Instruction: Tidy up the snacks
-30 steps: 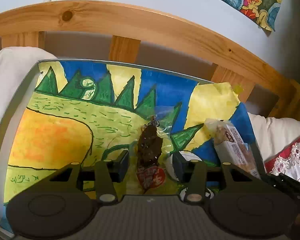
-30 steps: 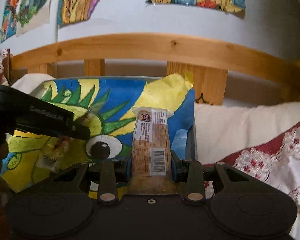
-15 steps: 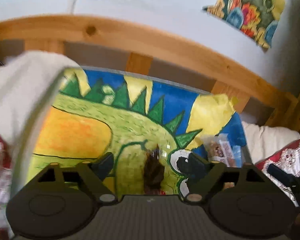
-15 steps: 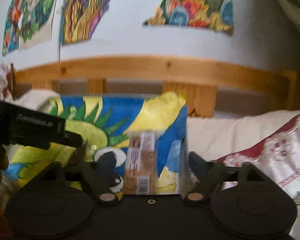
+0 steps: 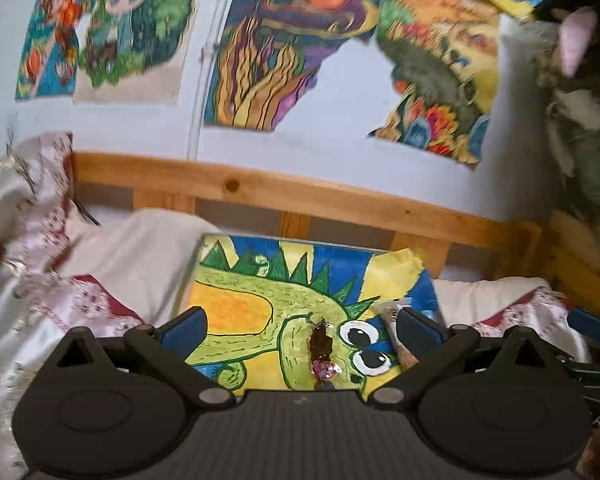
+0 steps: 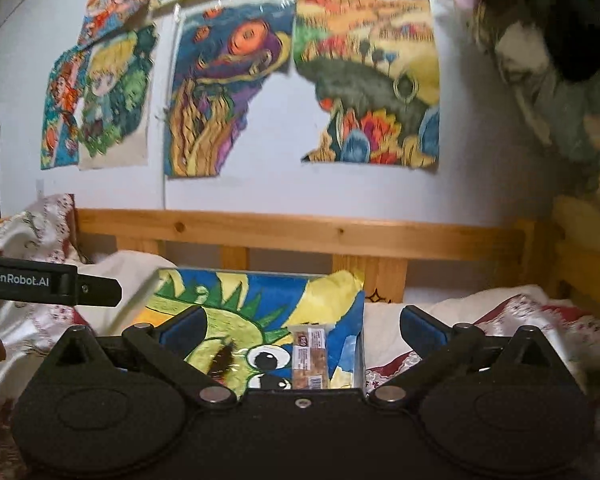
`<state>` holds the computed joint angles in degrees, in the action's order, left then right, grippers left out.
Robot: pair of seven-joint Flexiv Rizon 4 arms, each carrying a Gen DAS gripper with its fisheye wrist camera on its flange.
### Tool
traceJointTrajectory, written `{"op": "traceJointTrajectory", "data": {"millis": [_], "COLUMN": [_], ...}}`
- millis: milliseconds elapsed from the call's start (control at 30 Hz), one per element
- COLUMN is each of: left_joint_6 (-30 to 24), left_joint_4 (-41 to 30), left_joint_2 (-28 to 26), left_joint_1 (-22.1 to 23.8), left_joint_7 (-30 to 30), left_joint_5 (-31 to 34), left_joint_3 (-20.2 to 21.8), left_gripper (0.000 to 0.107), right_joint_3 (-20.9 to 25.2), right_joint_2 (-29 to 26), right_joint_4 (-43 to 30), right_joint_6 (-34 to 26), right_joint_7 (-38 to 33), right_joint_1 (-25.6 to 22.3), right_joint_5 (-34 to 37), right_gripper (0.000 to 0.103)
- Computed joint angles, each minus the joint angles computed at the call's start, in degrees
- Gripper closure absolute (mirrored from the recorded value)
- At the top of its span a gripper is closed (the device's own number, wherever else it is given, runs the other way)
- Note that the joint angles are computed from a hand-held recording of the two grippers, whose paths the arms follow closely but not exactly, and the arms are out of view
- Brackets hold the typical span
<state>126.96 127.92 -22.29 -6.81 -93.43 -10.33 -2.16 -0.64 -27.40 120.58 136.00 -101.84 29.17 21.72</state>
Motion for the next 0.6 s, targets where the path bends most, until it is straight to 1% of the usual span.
{"op": "traceJointTrajectory", "data": {"millis": [67,133,200,267,333,400,467,600], "left_joint_6": [0.88,1.52,2.71,4.85,7.19,6.78,6.14,8.67], "left_joint_4": [2.77,5.36,7.92,10.70,13.10,14.70,16.03,18.80], "left_joint_2": [2.42,4.53,6.06,7.11,7.52,8.35,9.09,8.98], "left_joint_1": [-1.41,-1.78,-2.72,-4.05,-4.29,-4.26,-6.26,-8.57], "left_joint_7": [1.10,1.81,2.65,3.11,1.62,0.85,2.45,1.86], "left_joint_5": [-0.78,-0.51,-1.53,-4.00,-5.39,-6.12,-10.08,-14.24], "left_joint_3": [1.05,1.43,2.00,2.56,2.40,2.07,2.19,1.75], "left_gripper": [0.004,0.004,0.004,0.004,0.004,0.004,0.004,0.004], "right_joint_3": [-0.10,0.31,1.52,3.06,4.30,5.50,6.78,8.75], "right_joint_2": [2.74,5.23,7.26,8.75,9.73,10.24,10.34,10.37], "right_joint_4": [2.69,5.10,7.62,9.68,11.06,12.14,13.29,15.28], "right_joint_6": [0.86,1.40,2.56,3.50,4.41,5.61,7.04,8.19], "right_joint_7": [-2.33,-4.96,-7.22,-8.67,-10.44,-12.04,-12.80,-12.41], "right_joint_1": [2.01,3.76,4.88,5.61,6.77,7.58,7.81,7.68], "right_joint_5": [2.37,4.96,7.04,9.15,12.09,14.22,15.21,15.70], "right_gripper": [0.001,0.001,0.001,0.001,0.001,0.001,0.001,0.001]}}
